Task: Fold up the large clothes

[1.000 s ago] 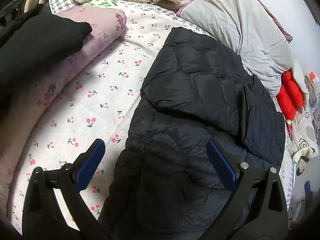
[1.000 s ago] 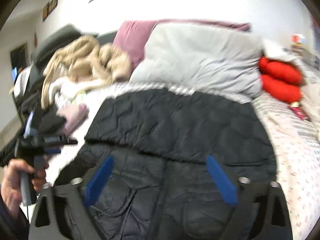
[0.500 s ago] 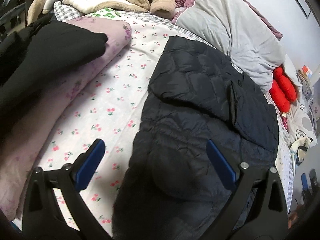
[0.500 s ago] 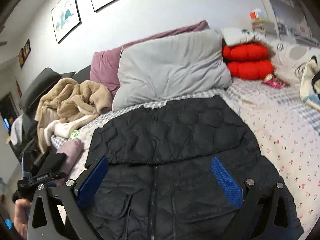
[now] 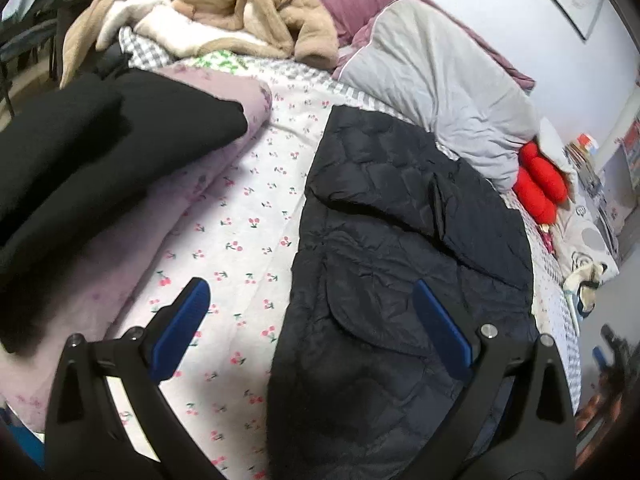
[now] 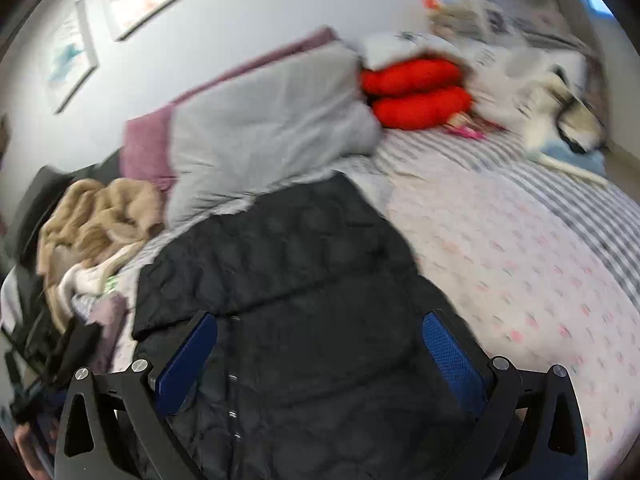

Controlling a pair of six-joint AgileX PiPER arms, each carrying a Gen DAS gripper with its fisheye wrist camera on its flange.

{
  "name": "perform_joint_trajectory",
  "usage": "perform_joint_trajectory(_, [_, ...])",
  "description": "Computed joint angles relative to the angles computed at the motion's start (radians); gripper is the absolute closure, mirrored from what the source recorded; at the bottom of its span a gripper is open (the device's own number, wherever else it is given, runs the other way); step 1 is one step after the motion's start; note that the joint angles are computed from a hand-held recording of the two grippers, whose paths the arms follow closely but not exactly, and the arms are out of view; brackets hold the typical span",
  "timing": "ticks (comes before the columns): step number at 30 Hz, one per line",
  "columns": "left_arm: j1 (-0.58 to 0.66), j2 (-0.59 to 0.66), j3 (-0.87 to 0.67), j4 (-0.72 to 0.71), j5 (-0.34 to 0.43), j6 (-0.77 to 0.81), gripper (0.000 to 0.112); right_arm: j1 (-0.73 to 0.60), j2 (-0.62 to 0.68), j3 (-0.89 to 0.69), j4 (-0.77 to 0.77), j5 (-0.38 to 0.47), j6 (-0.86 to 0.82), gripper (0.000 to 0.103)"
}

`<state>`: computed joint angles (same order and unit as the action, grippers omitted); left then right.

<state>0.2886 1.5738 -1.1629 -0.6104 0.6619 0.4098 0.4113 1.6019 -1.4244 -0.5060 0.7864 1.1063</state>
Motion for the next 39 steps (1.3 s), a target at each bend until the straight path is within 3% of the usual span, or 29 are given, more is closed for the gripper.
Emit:
perform_joint_trajectory(3, [-0.01, -0.089, 0.073, 0.064, -0.044, 0.01, 0.011, 0.064, -0.108, 0.1, -0.22, 0.002, 0.167, 0.0])
perform_joint_trajectory(6, [-0.014, -0.133, 0.116, 0.117, -0.044, 0.015, 0.01, 0.049, -0.207, 0.203, -0.225, -0.068, 0.151, 0.0])
perform_joint_trajectory(9, [0.03, -0.099, 0.128, 0.088, 0.031, 0.055, 0.01, -0.035, -0.229, 0.239, -0.005, -0.089, -0.032, 0.0])
perform_joint_trajectory(17, [0.058, -0.101, 0.225, 0.079, 0.075, 0.059, 0.011, -0.284, -0.227, 0.392, 0.524, -0.05, -0.511, 0.0])
perform_joint_trajectory(18, [0.057, -0.098, 0.237, 0.077, 0.085, 0.053, 0.019, -0.313, -0.221, 0.41, 0.568, -0.043, -0.543, 0.003])
perform_joint_trajectory(20, [0.037, -0.096, 0.27, 0.083, 0.106, 0.037, 0.036, -0.388, -0.203, 0.449, 0.665, -0.025, -0.626, 0.019])
perform_joint_trajectory(21, [0.031, -0.098, 0.284, 0.079, 0.113, 0.04, 0.04, -0.43, -0.197, 0.471, 0.711, -0.019, -0.663, 0.032])
perform_joint_trajectory(22, [0.023, -0.097, 0.297, 0.072, 0.119, 0.044, 0.04, -0.46, -0.197, 0.49, 0.754, -0.02, -0.697, 0.034])
perform_joint_trajectory(28, [-0.045, -0.105, 0.36, 0.055, 0.095, 0.03, 0.042, -0.569, -0.164, 0.55, 0.913, -0.015, -0.83, 0.034])
perform_joint_trajectory(30, [-0.062, -0.104, 0.382, 0.04, 0.085, 0.042, 0.051, -0.584, -0.143, 0.558, 0.976, -0.015, -0.883, 0.034])
perform_joint_trajectory(32, [-0.072, -0.089, 0.39, 0.037, 0.075, 0.035, 0.052, -0.564, -0.117, 0.55, 0.984, -0.01, -0.889, 0.035])
perform_joint_trajectory(35, [-0.09, -0.054, 0.386, 0.058, 0.053, -0.004, 0.058, -0.517, -0.059, 0.517, 0.949, 0.004, -0.851, 0.05])
perform_joint_trajectory(37, [-0.084, -0.033, 0.385, 0.036, 0.057, 0.0, 0.073, -0.5, -0.039, 0.504, 0.952, -0.001, -0.846, 0.068])
perform_joint_trajectory(39, [-0.078, -0.025, 0.388, 0.007, 0.061, 0.024, 0.094, -0.485, -0.031, 0.499, 0.958, -0.009, -0.85, 0.083])
